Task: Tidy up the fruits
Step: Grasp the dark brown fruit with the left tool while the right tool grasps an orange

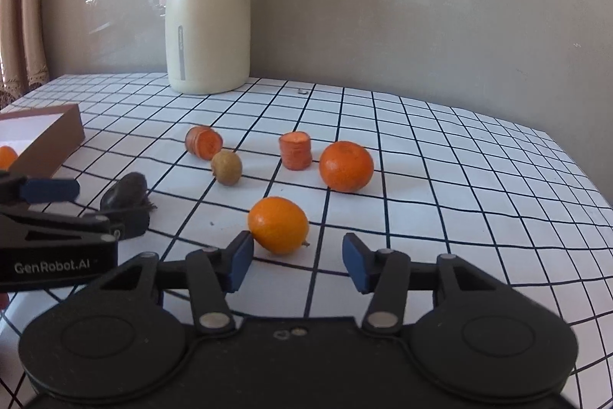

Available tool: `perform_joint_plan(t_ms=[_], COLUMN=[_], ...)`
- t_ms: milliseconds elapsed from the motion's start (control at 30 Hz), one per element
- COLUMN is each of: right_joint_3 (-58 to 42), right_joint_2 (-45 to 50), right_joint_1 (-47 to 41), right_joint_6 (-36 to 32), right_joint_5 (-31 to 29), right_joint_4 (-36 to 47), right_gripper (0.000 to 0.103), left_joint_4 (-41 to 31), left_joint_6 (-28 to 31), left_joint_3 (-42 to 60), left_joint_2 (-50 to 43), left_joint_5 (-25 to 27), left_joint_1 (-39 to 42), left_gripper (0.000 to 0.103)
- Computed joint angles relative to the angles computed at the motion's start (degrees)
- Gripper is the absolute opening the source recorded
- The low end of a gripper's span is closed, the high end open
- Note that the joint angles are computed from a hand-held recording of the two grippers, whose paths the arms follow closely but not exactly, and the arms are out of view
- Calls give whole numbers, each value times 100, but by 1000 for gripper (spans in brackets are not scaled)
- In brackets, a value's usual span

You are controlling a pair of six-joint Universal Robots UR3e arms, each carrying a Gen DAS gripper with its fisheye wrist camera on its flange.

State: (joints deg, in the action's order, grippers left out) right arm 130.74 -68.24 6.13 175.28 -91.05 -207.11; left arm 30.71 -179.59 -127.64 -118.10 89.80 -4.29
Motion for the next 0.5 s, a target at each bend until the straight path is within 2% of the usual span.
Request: perform_joint_plan(t_ms=[67, 267, 367, 400, 433, 500], right_joint_3=[-49, -716, -817, -802, -781, -804], right_joint_2=[4, 388, 396, 381, 367, 361], right_joint_1=[-40, 62, -17, -29, -36, -39], right_joint_6=[13, -107, -113, -102, -98, -83], right_joint_5=[73, 37, 224, 255, 275, 292], right_joint_4=[54, 327, 575, 596, 595, 638], right_gripper=[40, 38, 25, 26, 25, 24], left_joint_4=[-310, -517, -629, -636, -636, -589], left_joint_6=[51, -16, -15, 13, 29, 101], left_joint_3=[106, 410, 567, 591, 609, 622], left_joint_2=[39, -65, -132, -143, -155, -173], left_joint_5=[-30, 100, 174, 182, 178, 137], left_joint_1=[-11, -148, -186, -191, -198, -228], left_gripper=[71, 68, 62, 61, 58, 41])
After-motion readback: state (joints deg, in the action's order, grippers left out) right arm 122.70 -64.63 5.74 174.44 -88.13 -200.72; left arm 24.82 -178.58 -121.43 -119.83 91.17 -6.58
